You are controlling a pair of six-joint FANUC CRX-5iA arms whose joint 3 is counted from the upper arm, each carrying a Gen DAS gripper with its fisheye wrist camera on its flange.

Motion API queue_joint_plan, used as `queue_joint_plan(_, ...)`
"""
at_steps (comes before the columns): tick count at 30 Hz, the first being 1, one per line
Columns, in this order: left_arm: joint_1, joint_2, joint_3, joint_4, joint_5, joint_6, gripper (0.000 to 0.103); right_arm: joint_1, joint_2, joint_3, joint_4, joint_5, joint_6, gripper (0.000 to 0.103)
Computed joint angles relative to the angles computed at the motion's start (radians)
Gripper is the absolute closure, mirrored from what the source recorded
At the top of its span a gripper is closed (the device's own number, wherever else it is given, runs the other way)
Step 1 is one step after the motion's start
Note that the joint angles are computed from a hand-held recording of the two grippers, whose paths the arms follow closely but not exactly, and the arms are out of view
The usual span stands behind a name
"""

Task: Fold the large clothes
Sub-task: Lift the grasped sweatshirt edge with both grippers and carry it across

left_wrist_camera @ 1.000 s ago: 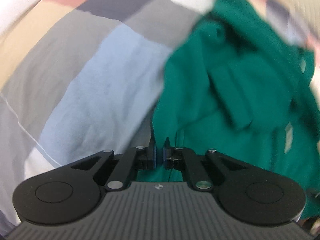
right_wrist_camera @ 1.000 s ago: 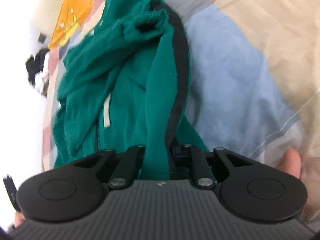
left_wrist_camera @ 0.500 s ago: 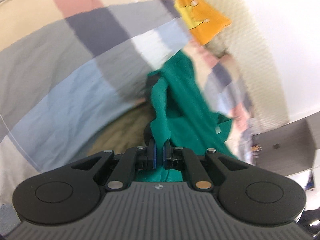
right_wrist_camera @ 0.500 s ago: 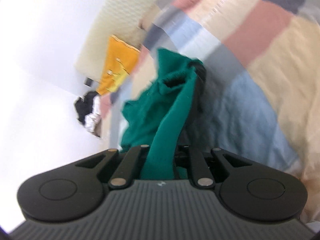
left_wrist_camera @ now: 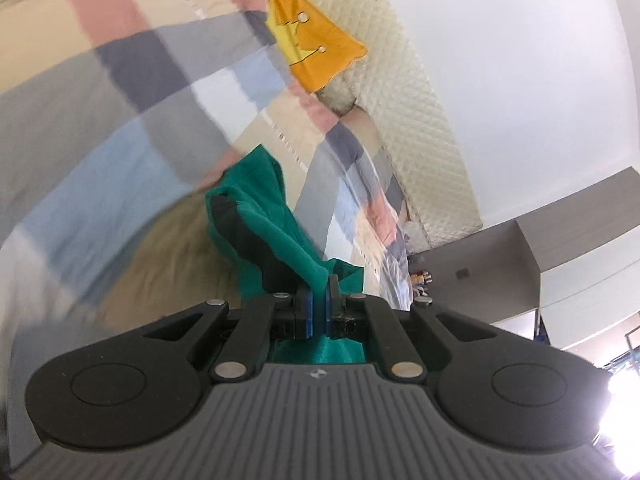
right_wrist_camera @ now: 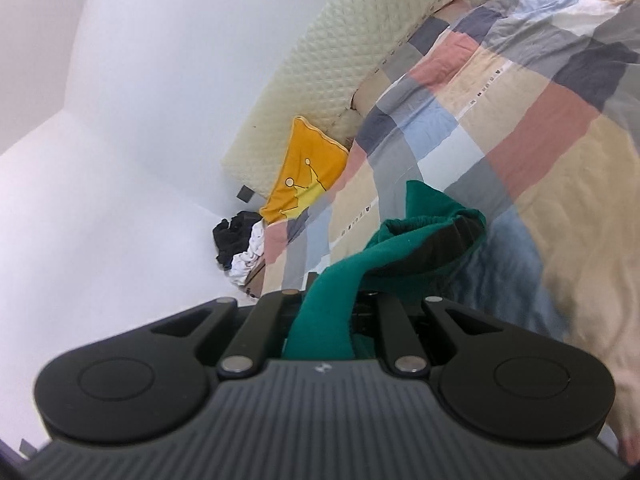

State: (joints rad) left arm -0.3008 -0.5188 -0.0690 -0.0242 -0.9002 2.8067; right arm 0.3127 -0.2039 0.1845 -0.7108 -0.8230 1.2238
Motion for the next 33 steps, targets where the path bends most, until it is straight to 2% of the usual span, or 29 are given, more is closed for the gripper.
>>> queue_joint_plan(3,-0.076,-0.04,-0.021,-0.046,-0.02,0.073,0.097,-0.002,-0.065,-0.064,0.005,0.001,-0.006,0.091)
queue_joint_plan(4,-0.073,-0.057,-0.047,-0.014,-0.004,0.045,0.097,0.004,-0.078,-0.082,0.018,0.007,-0.025,0.091)
queue_joint_plan(6,-0.087,-0.067,-0.065,-0.013,-0.005,0.059,0.097,0.036,-0.093,-0.107,0.088,0.023,-0.108,0.091)
queue_joint_plan(10,-0.033,-0.026,-0.068,0.033,0.034,-0.018,0.097,0.09,-0.006,-0.06,0.199,0.05,-0.224,0.091)
queue_joint_plan(11,-0.008,0.0,-0.056,0.038,0.041,-0.038,0.097,0.096,0.022,-0.041,0.214,0.058,-0.246,0.091)
queue_joint_plan(14,0.102,0.083,-0.059,0.152,0.116,-0.128,0.097,0.126,0.138,0.031,0.321,0.115,-0.372,0.091)
queue_joint_plan(17,0.143,0.194,0.027,0.105,0.12,-0.076,0.097,0.132,0.237,0.089,0.385,0.152,-0.513,0.091)
queue_joint_plan(20,0.156,0.304,0.119,0.029,0.126,-0.003,0.097,0.163,0.341,0.142,0.528,0.198,-0.681,0.091)
queue_joint_plan(23,0.17,0.401,0.182,-0.003,0.143,0.029,0.097,0.171,0.414,0.175,0.597,0.231,-0.776,0.091)
queue_joint_plan(30,0.158,0.587,0.282,-0.15,0.215,0.083,0.097,0.167,0.545,0.217,0.669,0.295,-0.842,0.091)
queue_joint_plan(33,0.175,0.637,0.256,-0.14,0.281,0.061,0.097,0.155,0.596,0.236,0.637,0.301,-0.824,0.091)
